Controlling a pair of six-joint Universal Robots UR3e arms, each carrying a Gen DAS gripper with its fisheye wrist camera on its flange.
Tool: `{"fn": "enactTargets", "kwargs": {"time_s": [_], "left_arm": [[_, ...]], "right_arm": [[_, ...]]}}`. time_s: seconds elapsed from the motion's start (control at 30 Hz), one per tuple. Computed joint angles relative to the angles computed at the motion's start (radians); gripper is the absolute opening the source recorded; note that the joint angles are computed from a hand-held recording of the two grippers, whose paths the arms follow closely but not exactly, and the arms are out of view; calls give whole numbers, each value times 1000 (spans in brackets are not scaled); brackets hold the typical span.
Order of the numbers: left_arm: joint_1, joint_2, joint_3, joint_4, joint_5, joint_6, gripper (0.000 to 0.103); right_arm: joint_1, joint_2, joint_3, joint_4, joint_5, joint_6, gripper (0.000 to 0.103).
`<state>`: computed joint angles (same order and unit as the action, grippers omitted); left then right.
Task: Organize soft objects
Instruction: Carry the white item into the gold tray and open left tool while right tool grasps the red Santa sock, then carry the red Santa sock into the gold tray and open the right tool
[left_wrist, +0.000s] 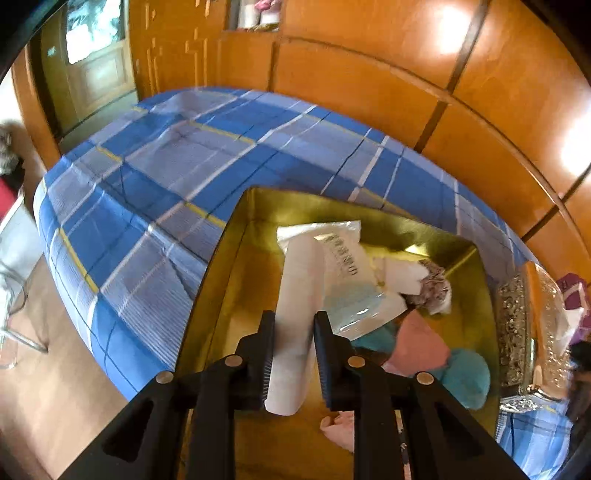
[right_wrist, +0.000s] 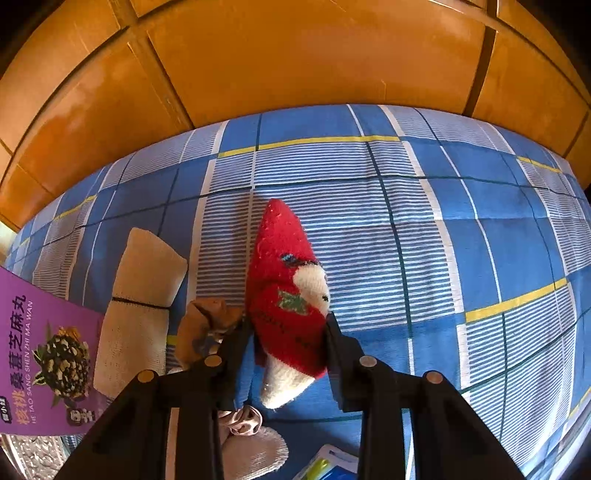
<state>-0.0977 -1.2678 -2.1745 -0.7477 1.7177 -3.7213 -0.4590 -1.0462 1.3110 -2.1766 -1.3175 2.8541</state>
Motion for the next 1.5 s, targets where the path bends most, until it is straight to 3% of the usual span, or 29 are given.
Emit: {"fn": "enactTargets", "kwargs": {"time_s": [0.03, 0.13, 0.17, 0.33, 0.47, 0.73, 1.03, 1.13, 1.3, 1.5], "left_arm": [[1, 3, -11, 3, 0, -9, 28], [-13, 23, -51, 9, 33, -54, 67], [-29, 32, -63, 13, 62, -76, 68], [-144, 10, -37, -7, 205, -113, 68], [-211, 4, -23, 3, 266, -119, 69], [-310, -9, 27, 48, 278, -114, 69], [-425, -74, 88, 92, 282, -106, 69], [-446, -90, 95, 105, 283, -108, 69], [-466, -91, 91, 117, 297, -107, 69], [-468, -71, 78, 109, 311, -118, 69]], "right_arm": [[0, -3, 6, -4, 0, 2, 32], [9, -7, 10, -13, -16, 11, 33], [16, -7, 8, -14, -29, 15, 32], [52, -2, -20, -4, -81, 37, 25], [84, -6, -74, 36, -113, 31, 22], [136, -32, -220, 100, -60, -36, 22], [299, -17, -420, 119, -94, -80, 22], [349, -34, -457, 162, -48, -112, 22], [454, -88, -420, 227, 22, -204, 22], [556, -192, -236, 236, 72, -300, 22]]}}
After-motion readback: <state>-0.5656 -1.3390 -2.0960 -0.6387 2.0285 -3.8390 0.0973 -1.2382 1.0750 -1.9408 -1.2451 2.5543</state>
